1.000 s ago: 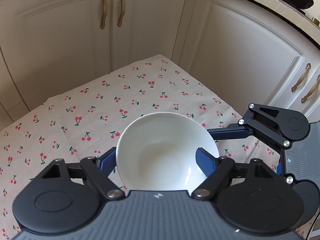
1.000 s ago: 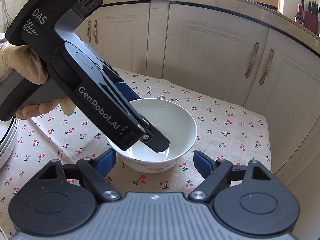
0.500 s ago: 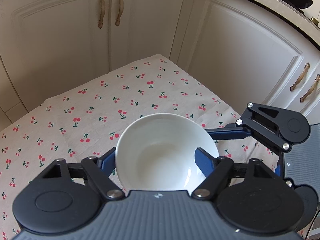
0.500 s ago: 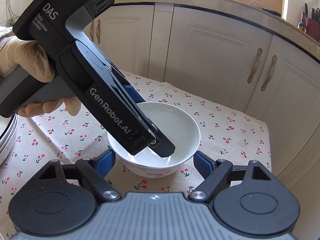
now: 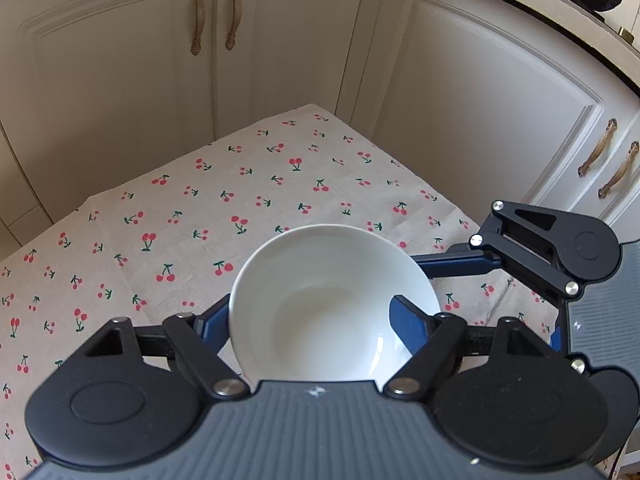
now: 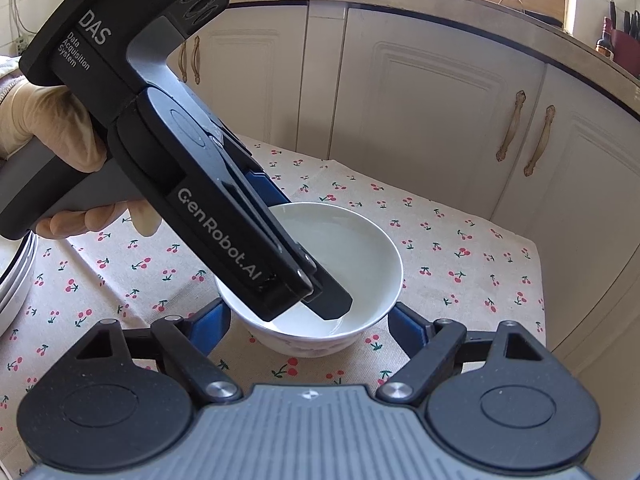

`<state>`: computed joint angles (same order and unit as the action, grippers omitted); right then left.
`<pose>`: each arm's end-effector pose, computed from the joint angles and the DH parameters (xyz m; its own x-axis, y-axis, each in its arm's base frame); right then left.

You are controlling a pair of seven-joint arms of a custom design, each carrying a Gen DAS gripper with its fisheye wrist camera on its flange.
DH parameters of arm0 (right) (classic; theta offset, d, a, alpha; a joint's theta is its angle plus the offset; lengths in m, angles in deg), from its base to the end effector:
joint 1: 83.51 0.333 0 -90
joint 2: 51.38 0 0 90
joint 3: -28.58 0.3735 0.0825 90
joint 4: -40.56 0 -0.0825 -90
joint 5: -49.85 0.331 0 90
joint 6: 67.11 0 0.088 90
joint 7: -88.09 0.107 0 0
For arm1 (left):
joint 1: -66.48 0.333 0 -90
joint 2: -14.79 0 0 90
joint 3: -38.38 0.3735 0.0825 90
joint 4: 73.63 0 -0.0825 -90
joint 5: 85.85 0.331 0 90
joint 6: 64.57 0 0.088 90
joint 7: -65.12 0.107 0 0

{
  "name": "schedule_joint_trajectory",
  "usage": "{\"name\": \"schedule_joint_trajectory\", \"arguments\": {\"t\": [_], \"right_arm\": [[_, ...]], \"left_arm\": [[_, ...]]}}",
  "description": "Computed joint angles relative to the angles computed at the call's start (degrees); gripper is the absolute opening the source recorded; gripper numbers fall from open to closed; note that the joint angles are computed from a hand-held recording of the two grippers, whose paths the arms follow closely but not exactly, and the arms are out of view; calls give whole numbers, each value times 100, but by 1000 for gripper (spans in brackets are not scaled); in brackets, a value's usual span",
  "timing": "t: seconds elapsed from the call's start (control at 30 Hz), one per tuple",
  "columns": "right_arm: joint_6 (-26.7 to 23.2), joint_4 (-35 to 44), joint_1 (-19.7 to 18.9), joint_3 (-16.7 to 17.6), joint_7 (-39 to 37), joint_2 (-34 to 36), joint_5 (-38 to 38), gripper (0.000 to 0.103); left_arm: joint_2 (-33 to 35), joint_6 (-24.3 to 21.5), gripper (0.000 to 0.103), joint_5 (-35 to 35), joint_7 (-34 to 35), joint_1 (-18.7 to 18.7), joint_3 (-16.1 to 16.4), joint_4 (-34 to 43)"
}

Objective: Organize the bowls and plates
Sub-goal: 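Lift the nested bowls and carry them toward the plate stack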

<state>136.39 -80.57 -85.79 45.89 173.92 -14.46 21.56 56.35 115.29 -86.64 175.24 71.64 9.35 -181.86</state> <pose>0.5901 0.1868 0.3126 0.6447 -0.7602 0.0810 -0.4652 -0.4741 -0.7475 0.6471 -0.2094 0.3103 -0.5471 -0.8270 0.1293 -0.7048 0.3719 -0.6042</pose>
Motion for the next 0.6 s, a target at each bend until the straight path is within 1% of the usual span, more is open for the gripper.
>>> {"name": "schedule_joint_trajectory", "arguments": {"t": [0.07,0.17,0.23,0.4,0.47,0.6], "right_arm": [[29,-81,-37,29,33,-54,-25,89],[-20,-202,-196,176,184,-165,-119,89],[-17,-316,-208,177,246,-278,-140,89],[141,-700,79,-132,241,-630,-27,89],[181,-854,117,-178,298,-773,-14,89],[358,-1210,315,-388,344,-1078,78,89]], "left_arm": [[-44,-15,80,0,10,43,-48,-64],[-144,14,80,-19,37,165,-190,-220],[-226,34,80,-25,45,232,-274,-331],[-504,80,80,-46,26,341,-431,-630],[-635,170,80,-45,14,397,-513,-797],[-863,301,73,-6,-81,552,-686,-1092]]}}
